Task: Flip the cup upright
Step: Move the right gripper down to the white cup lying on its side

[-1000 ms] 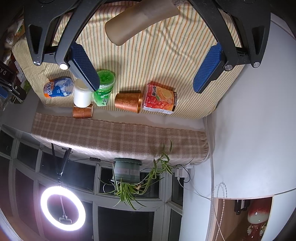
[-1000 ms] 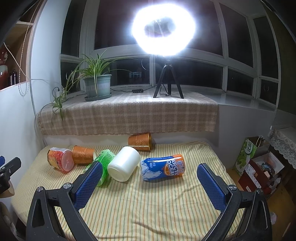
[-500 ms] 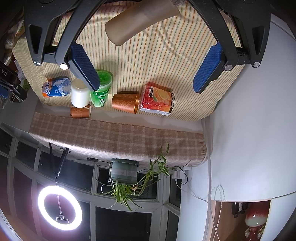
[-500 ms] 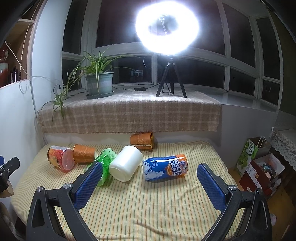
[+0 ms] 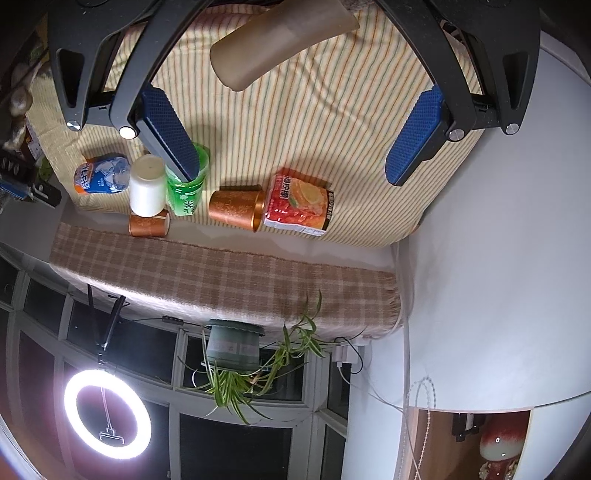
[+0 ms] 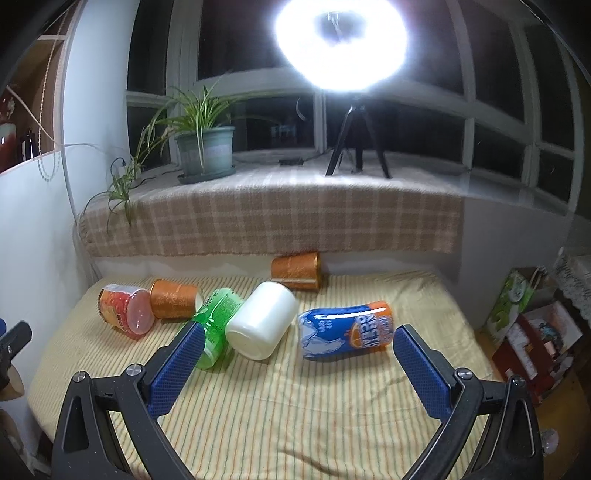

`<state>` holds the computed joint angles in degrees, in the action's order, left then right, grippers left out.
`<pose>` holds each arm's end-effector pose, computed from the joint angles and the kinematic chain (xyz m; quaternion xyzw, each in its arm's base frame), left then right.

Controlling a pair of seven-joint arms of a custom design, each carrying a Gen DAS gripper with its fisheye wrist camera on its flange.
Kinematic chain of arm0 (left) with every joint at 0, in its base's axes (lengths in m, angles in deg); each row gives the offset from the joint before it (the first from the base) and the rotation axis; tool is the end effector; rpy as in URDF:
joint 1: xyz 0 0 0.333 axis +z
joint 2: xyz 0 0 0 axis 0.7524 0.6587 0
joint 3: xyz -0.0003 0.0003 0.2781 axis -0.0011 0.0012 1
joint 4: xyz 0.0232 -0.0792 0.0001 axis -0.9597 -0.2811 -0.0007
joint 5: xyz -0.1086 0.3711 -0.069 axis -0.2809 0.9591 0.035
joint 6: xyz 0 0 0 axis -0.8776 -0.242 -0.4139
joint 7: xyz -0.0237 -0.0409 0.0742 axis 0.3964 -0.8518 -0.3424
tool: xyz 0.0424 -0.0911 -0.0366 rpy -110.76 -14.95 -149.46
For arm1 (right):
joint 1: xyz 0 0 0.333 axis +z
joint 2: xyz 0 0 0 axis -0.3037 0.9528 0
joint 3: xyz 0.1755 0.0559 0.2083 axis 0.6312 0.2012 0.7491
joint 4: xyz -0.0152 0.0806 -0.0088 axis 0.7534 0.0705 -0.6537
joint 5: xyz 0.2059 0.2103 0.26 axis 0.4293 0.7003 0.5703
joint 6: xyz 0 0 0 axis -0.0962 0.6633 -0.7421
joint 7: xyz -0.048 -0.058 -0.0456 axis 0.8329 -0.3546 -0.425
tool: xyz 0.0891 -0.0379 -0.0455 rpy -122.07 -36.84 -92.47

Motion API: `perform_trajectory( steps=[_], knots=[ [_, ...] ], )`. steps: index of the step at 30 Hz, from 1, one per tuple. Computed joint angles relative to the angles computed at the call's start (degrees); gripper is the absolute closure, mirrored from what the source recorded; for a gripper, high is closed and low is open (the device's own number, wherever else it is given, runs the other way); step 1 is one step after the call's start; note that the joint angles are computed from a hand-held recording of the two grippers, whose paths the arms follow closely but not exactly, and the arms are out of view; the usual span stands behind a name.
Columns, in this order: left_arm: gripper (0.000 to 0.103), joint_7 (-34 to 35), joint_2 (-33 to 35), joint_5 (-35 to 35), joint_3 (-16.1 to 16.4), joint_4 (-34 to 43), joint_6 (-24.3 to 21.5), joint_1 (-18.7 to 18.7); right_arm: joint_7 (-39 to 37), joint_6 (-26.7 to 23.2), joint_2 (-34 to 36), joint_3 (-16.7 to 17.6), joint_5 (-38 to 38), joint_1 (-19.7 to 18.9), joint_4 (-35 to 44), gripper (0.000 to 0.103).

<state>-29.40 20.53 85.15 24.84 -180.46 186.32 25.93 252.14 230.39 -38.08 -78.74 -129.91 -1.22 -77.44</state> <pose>0.6119 -0.3156 0.4693 -0.5846 0.6332 -0.4002 0.3117 0.5754 0.2089 0.4772 -0.5120 0.7093 -0.3844 0.2950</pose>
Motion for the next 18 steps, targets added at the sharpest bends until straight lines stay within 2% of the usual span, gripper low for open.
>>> perform_trajectory(
  steps=[5,8,10,14,16,18],
  knots=[
    [0.001,-0.9,-1.1,0.0,0.1,-1.7,-0.3,0.6,-11.3,7.5,3.9,-1.7,16.3,-2.9,2.8,0.0],
    [0.001,-1.0,-1.6,-0.1,-0.1,-2.5,-0.7,1.2,-24.1,11.0,7.4,-1.2,35.3,-5.8,4.9,0.0],
    [0.001,-1.2,-1.9,-0.1,-0.2,-2.9,-1.0,1.5,-33.6,12.6,9.6,0.9,48.2,-8.4,6.2,0.001],
    [0.001,-1.8,-2.3,0.1,-0.5,-3.4,-1.3,2.3,-45.7,11.1,14.4,5.2,67.4,-12.5,10.9,0.006],
    [0.001,-2.0,-2.5,0.1,-0.6,-3.7,-1.3,2.6,-49.8,9.9,16.5,6.6,73.6,-13.5,13.4,0.011],
    [0.001,-2.2,-2.7,0.3,-0.6,-4.1,-1.3,2.8,-51.9,7.6,19.2,6.3,76.2,-13.1,17.5,0.014]
  ],
)
